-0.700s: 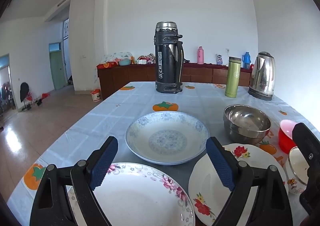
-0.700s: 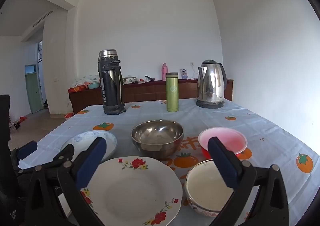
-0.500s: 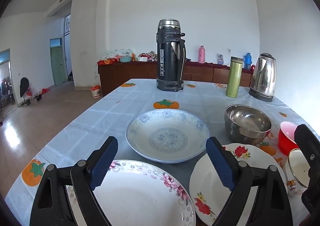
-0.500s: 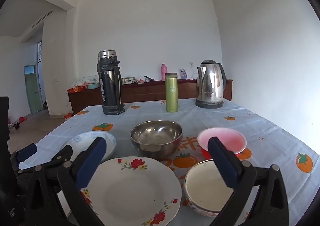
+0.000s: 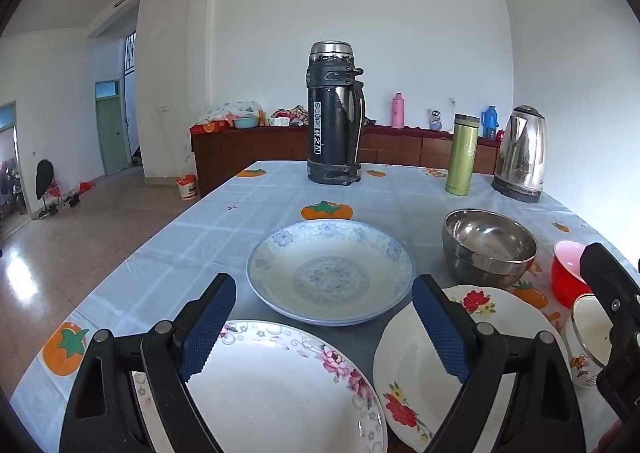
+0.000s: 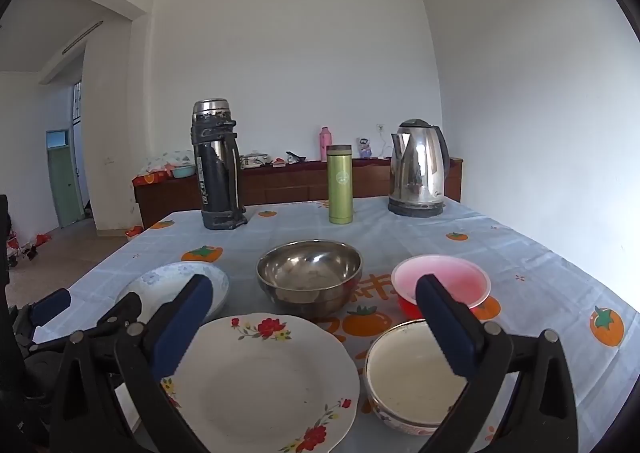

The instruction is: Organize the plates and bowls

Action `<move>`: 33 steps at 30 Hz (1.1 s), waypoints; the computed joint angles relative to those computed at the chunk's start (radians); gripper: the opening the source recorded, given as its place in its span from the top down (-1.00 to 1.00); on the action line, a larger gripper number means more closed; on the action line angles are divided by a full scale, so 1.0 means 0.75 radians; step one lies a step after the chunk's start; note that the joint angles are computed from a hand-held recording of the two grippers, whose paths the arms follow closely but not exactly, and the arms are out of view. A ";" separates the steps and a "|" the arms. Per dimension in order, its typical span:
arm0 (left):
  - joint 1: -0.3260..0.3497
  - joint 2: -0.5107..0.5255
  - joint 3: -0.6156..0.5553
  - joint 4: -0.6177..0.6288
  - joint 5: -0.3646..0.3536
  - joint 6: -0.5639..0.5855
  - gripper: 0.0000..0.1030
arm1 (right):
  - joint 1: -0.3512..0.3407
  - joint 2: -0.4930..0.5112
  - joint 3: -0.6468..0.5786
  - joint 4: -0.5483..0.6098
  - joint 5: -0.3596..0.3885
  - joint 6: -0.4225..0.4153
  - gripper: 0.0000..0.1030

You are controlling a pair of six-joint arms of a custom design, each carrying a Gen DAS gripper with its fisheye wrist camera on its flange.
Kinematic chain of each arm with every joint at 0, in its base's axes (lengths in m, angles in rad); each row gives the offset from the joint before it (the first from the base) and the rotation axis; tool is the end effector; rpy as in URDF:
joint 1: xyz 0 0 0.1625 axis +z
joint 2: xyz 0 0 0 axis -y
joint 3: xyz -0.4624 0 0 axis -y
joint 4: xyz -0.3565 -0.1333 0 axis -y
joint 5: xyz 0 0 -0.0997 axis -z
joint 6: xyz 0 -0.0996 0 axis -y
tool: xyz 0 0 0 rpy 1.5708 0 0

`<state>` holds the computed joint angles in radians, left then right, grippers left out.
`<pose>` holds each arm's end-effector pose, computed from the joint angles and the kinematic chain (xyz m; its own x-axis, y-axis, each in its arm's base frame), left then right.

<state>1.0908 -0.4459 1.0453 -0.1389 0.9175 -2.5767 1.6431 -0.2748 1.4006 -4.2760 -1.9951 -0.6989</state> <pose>-0.1689 -0.7442 0.0363 -0.6974 0.1128 -0.7077 0.6850 0.3952 -0.6121 0.1418 -0.6799 0.0667 -0.7190 0.2695 0.6406 -0.6035 0.2152 -0.7678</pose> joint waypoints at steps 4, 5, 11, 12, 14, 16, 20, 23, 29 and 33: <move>0.003 0.000 0.000 -0.005 0.001 0.002 -0.78 | 0.000 0.002 -0.003 -0.001 0.000 -0.001 -1.00; 0.003 0.000 0.002 -0.006 0.001 0.001 -0.78 | -0.001 0.002 -0.002 -0.001 0.001 -0.001 -1.00; 0.006 0.002 -0.005 0.001 0.002 -0.001 -0.78 | 0.000 0.000 0.001 -0.001 -0.002 -0.001 -1.00; 0.007 0.002 -0.005 0.001 0.003 -0.001 -0.78 | -0.001 0.002 0.000 -0.002 -0.003 -0.002 -1.00; 0.007 0.002 -0.006 0.003 0.002 -0.003 -0.78 | -0.001 0.002 -0.002 0.000 -0.003 -0.001 -1.00; 0.007 0.003 -0.008 0.007 0.001 -0.002 -0.78 | -0.001 0.001 -0.002 0.001 -0.003 -0.001 -1.00; 0.006 0.004 -0.009 0.006 0.000 -0.001 -0.78 | -0.001 0.000 0.000 0.003 -0.006 0.000 -1.00; 0.006 0.003 -0.008 0.005 0.000 -0.001 -0.78 | -0.001 0.001 -0.001 0.004 -0.005 0.000 -1.00; 0.007 0.003 -0.008 0.006 0.000 -0.001 -0.78 | -0.001 0.001 -0.001 0.005 -0.006 0.000 -1.00; 0.006 0.003 -0.006 0.003 0.001 -0.001 -0.78 | 0.000 0.001 -0.002 0.005 -0.007 0.001 -1.00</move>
<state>1.0956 -0.4437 1.0407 -0.1363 0.9179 -2.5771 1.6428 -0.2741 1.3993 -4.2719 -2.0001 -0.6982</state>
